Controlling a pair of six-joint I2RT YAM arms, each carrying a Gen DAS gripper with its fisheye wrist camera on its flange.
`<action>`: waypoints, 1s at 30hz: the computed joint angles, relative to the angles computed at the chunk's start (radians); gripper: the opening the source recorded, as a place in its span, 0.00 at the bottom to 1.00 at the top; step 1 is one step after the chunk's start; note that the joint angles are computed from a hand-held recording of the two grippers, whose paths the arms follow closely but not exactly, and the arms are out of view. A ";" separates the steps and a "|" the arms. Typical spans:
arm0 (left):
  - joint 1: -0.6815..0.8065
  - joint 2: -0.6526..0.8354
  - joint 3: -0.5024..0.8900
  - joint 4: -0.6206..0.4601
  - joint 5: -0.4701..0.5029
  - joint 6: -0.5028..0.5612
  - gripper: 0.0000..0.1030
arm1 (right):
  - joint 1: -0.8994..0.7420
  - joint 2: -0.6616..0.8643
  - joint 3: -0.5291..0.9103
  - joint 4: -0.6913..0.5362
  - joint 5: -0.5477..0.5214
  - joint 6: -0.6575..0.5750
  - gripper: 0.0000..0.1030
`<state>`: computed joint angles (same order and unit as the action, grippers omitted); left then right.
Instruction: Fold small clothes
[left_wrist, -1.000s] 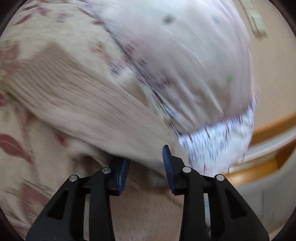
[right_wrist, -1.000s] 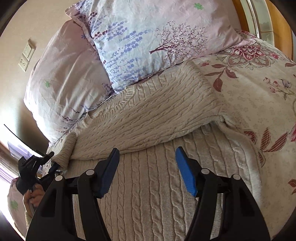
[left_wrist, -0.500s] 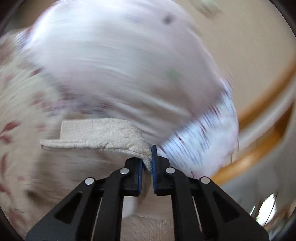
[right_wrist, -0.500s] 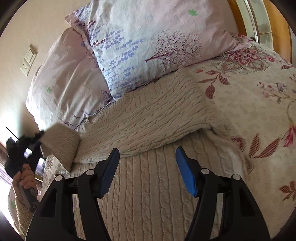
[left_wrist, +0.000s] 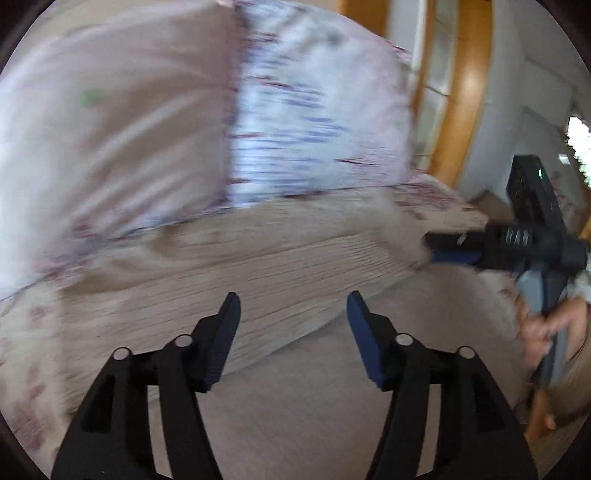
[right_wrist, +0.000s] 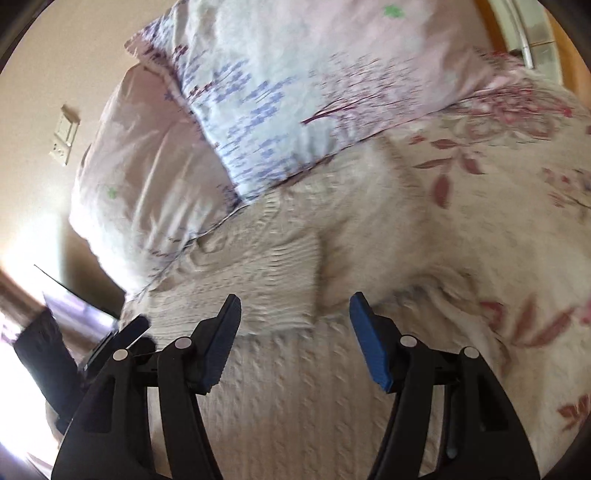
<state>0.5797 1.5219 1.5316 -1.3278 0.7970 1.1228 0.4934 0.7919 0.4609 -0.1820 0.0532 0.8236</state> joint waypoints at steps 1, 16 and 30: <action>0.052 0.010 0.014 0.017 -0.016 -0.001 0.60 | -0.017 0.037 0.026 -0.005 -0.011 -0.007 0.53; 0.369 0.271 0.126 0.041 -0.166 0.043 0.59 | -0.042 0.332 0.169 0.000 -0.040 -0.125 0.08; 0.356 0.250 0.055 0.054 -0.179 0.053 0.60 | -0.061 0.423 0.229 -0.017 0.134 -0.162 0.08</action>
